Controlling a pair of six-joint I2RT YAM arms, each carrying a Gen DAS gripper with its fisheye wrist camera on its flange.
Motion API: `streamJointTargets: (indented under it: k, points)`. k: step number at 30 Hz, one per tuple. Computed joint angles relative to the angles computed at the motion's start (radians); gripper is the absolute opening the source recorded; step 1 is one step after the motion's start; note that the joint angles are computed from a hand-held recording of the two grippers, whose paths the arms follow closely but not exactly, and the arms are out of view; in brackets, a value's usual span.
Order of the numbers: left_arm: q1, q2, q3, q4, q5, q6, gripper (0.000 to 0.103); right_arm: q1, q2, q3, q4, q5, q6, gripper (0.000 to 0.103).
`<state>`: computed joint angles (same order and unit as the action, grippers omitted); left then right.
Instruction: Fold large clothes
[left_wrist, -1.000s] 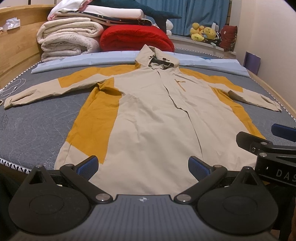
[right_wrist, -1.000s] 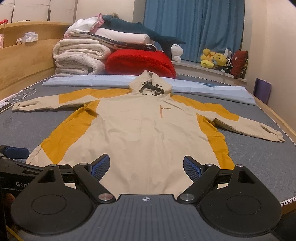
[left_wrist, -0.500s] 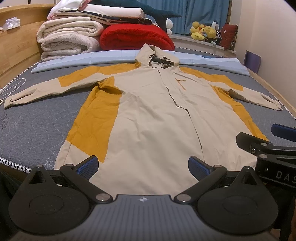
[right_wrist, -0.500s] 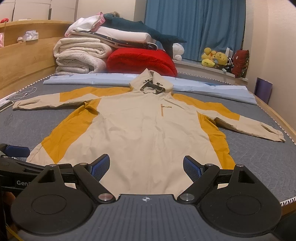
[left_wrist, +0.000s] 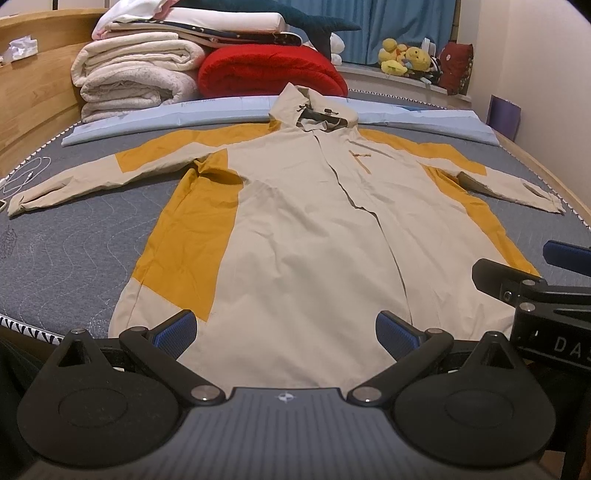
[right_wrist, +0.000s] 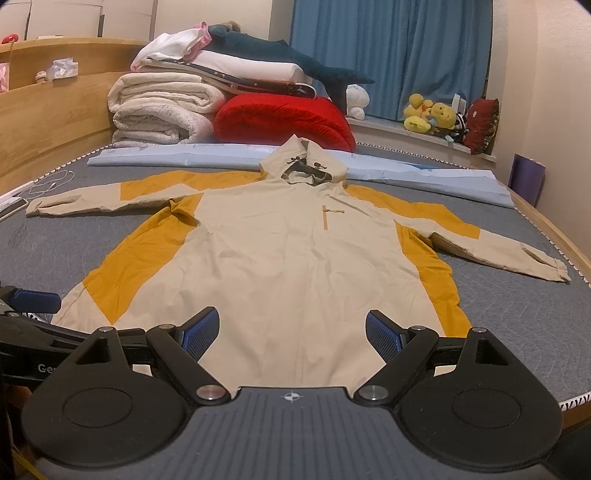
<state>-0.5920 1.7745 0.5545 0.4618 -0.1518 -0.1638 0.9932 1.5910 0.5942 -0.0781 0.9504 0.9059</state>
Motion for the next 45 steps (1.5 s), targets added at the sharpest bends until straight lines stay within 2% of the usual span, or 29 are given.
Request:
streamJointTargets:
  k: [12,15,17,18,20,23,25,28,29,32,34,36,37,38,39,42,43,45]
  points:
    - [0.004,-0.004,-0.016,0.034,0.015,0.01,0.103,0.002,0.015,0.004,-0.01,0.029,0.018,0.085]
    - [0.001,-0.018,-0.025,0.065,0.009,0.037,0.101,0.004,0.011,-0.003,-0.041,0.077,0.07,0.068]
    - [0.026,-0.026,-0.005,0.058,0.046,0.067,0.095,-0.02,-0.025,-0.032,-0.038,0.081,0.08,0.045]
    - [0.046,-0.027,0.015,0.047,0.075,0.083,0.094,-0.044,-0.051,-0.054,-0.024,0.081,0.069,0.043]
    - [0.093,-0.01,0.065,0.031,0.121,0.128,0.079,-0.126,-0.102,-0.099,-0.003,0.07,0.045,0.043]
    - [0.167,0.078,0.18,-0.017,0.145,0.207,0.072,-0.323,-0.149,-0.163,0.034,-0.023,0.023,0.044]
    - [0.211,0.162,0.28,-0.086,0.141,0.241,0.071,-0.494,-0.138,-0.206,0.107,-0.149,-0.035,0.045]
    - [0.269,0.312,0.45,-0.215,0.12,0.244,0.071,-0.722,-0.023,-0.229,0.215,-0.312,-0.123,0.046]
    - [0.285,0.359,0.503,-0.254,0.113,0.227,0.071,-0.768,0.024,-0.225,0.237,-0.335,-0.139,0.046]
    - [0.319,0.456,0.598,-0.293,0.079,0.217,0.071,-0.875,0.138,-0.216,0.31,-0.397,-0.191,0.046]
    - [0.342,0.505,0.651,-0.332,0.071,0.2,0.07,-0.939,0.208,-0.2,0.35,-0.474,-0.245,0.046]
    - [0.37,0.543,0.706,-0.396,0.086,0.178,0.058,-0.985,0.251,-0.199,0.401,-0.519,-0.282,0.04]
    - [0.386,0.56,0.728,-0.428,0.105,0.171,0.041,-0.996,0.252,-0.202,0.411,-0.531,-0.285,0.025]
    - [0.396,0.564,0.735,-0.44,0.12,0.168,0.016,-1.006,0.245,-0.21,0.423,-0.543,-0.285,0.009]
    - [0.404,0.553,0.72,-0.419,0.123,0.176,0.007,-1.007,0.228,-0.213,0.416,-0.533,-0.277,0.008]
    - [0.427,0.511,0.67,-0.376,0.151,0.156,0.006,-0.976,0.144,-0.226,0.334,-0.485,-0.212,0.004]
    - [0.426,0.509,0.668,-0.385,0.142,0.156,0.006,-0.959,0.144,-0.213,0.292,-0.465,-0.183,0.0]
    - [0.412,0.513,0.693,-0.455,0.093,0.158,0.009,-0.932,0.145,-0.184,0.199,-0.44,-0.147,0.0]
